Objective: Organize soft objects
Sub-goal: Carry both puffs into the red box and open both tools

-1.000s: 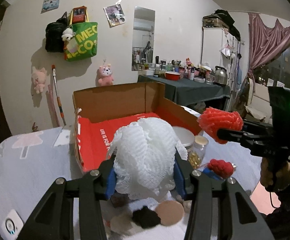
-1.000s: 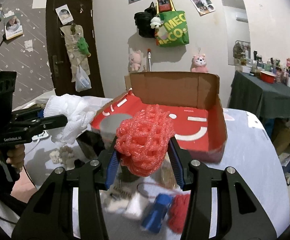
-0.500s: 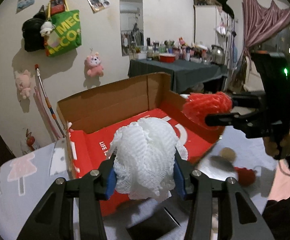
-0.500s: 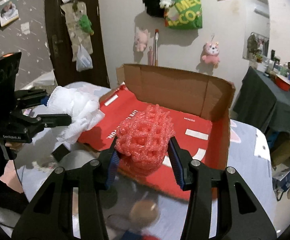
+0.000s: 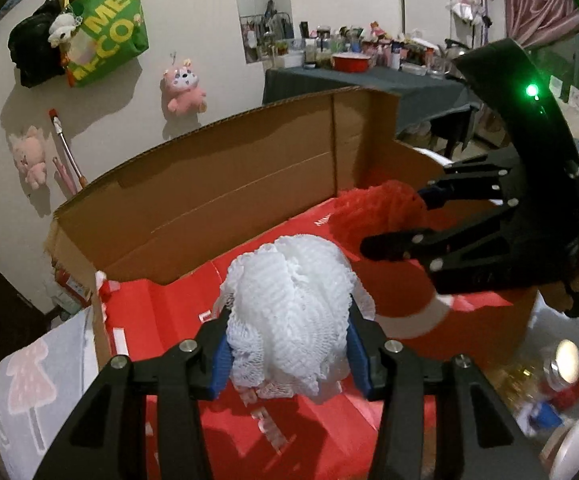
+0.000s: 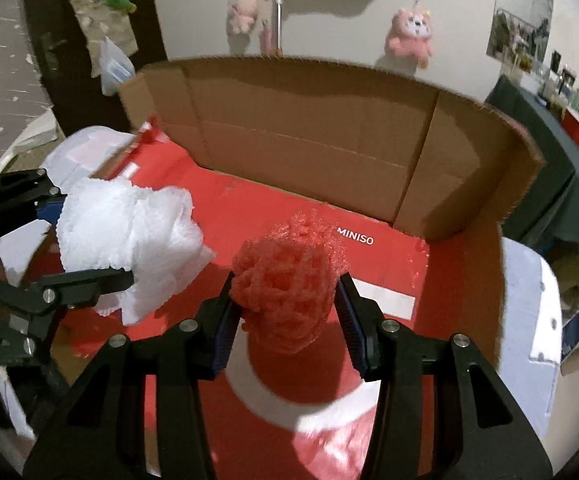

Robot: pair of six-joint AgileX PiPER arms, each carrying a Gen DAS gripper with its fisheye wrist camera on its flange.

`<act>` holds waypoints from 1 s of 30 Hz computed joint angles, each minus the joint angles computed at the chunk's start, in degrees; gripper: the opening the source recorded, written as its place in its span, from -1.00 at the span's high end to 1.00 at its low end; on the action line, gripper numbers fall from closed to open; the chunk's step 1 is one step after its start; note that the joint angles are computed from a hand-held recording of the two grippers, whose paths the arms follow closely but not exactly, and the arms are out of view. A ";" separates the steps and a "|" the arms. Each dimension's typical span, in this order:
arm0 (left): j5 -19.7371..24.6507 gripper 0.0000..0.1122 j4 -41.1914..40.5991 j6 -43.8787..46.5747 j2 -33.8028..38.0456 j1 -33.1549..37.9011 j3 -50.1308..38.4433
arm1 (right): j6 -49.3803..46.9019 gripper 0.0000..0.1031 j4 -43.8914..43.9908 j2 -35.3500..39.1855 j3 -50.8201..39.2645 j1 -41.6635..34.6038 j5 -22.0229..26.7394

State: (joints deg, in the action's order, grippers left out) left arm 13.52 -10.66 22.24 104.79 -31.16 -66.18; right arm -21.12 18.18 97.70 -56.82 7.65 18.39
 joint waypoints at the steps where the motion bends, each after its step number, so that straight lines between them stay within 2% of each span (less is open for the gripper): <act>1: 0.28 0.10 0.94 -1.06 1.06 0.17 -1.22 | 0.71 0.14 -0.38 1.11 -0.82 0.07 0.15; 3: 1.24 0.09 4.69 -5.71 3.56 0.34 -4.21 | 4.22 0.14 -3.14 3.68 -3.01 0.42 0.77; 5: 1.62 0.09 5.62 -7.21 5.17 0.60 -5.97 | 10.14 0.14 -8.48 6.01 -5.12 1.02 0.71; 8: 2.13 0.08 5.74 -7.84 7.45 0.87 -8.14 | 13.04 0.14 -11.43 8.50 -7.08 1.57 1.02; 10: 1.79 0.07 9.43 -11.56 8.53 0.56 -8.64 | 17.73 0.13 -16.61 9.61 -7.22 2.35 0.50; 15: 2.39 0.03 14.72 -16.43 10.27 0.14 -9.61 | 13.47 0.09 -11.77 9.49 -6.45 1.40 0.08; 18: 2.16 -0.01 13.28 -15.12 9.89 0.41 -9.31 | 11.55 0.07 -9.51 9.90 -7.18 0.69 1.88; 22: 3.48 -0.04 12.84 -14.76 10.47 0.57 -10.41 | 13.48 0.05 -11.53 10.09 -7.40 1.07 2.39; 30: 4.34 -0.16 12.63 -14.72 10.78 0.81 -11.04 | 12.83 0.02 -10.19 10.89 -7.70 0.51 3.56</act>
State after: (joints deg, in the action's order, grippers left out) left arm 17.86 1.98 7.51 115.57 -30.35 -77.22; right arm -8.29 7.99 108.59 -64.51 8.16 21.95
